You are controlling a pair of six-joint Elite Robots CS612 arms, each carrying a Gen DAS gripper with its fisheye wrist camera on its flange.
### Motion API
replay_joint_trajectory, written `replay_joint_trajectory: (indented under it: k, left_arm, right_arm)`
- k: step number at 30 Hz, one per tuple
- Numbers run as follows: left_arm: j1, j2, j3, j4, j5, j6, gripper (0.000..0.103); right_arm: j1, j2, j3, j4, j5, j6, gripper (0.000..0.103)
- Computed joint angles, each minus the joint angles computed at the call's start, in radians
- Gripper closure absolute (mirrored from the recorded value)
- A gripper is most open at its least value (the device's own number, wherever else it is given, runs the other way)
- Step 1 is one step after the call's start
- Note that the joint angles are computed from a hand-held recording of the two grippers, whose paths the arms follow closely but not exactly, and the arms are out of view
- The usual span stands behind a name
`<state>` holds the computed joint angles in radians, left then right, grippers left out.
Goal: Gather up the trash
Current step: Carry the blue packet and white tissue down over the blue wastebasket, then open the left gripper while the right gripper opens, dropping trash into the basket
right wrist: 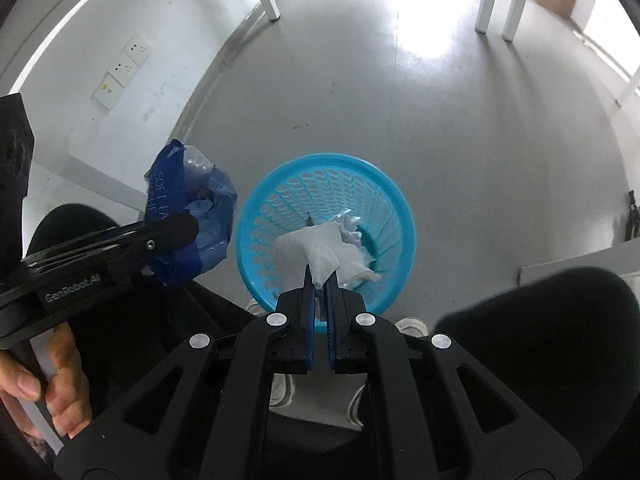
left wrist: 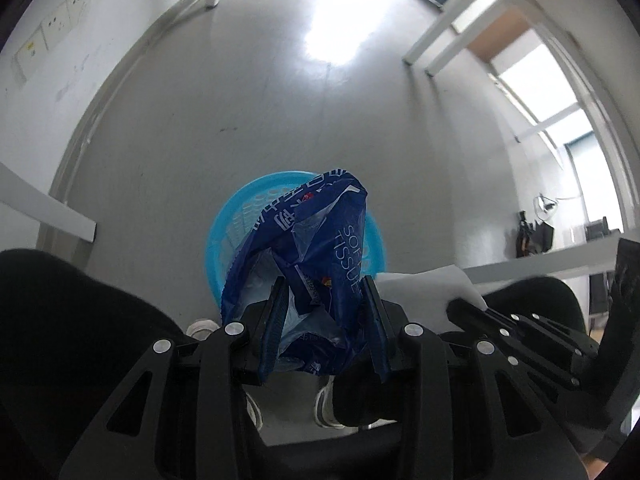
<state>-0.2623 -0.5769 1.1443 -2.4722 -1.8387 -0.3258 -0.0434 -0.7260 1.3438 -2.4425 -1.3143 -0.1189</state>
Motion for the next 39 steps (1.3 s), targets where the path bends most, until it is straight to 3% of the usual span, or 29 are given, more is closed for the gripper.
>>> replay_joint_trajectory:
  k: [10,20,25,31,33,34,35,36,39]
  left_arm:
    - [0.003,0.105,-0.177,0.204,-0.004,-0.041,0.066]
    - [0.010,0.219,-0.361,0.386,-0.021,-0.066,0.066]
    - [0.008,0.251,-0.414,0.458,-0.022,-0.070,0.067]
    - [0.006,0.256,-0.420,0.456,-0.037,-0.054,0.066]
    - [0.009,0.256,-0.418,0.445,-0.040,-0.062,0.058]
    - [0.009,0.256,-0.416,0.438,-0.037,-0.069,0.046]
    - [0.009,0.250,-0.405,0.426,-0.031,-0.077,0.038]
    - [0.011,0.244,-0.394,0.407,-0.032,-0.090,0.038]
    - [0.016,0.237,-0.377,0.367,-0.053,-0.116,0.038]
  right_arm:
    - [-0.013,0.119,-0.178,0.217,0.056,0.077,0.099]
    - [0.002,0.239,-0.347,0.377,-0.006,0.103,0.099]
    - [-0.001,0.271,-0.392,0.422,-0.011,0.133,0.099]
    - [-0.003,0.284,-0.408,0.448,-0.005,0.144,0.099]
    - [-0.003,0.283,-0.406,0.443,-0.017,0.157,0.094]
    - [-0.003,0.282,-0.405,0.436,-0.022,0.168,0.089]
    - [-0.004,0.280,-0.402,0.429,-0.024,0.177,0.076]
    - [-0.004,0.279,-0.399,0.423,-0.025,0.181,0.068]
    - [-0.003,0.274,-0.392,0.413,-0.024,0.173,0.066]
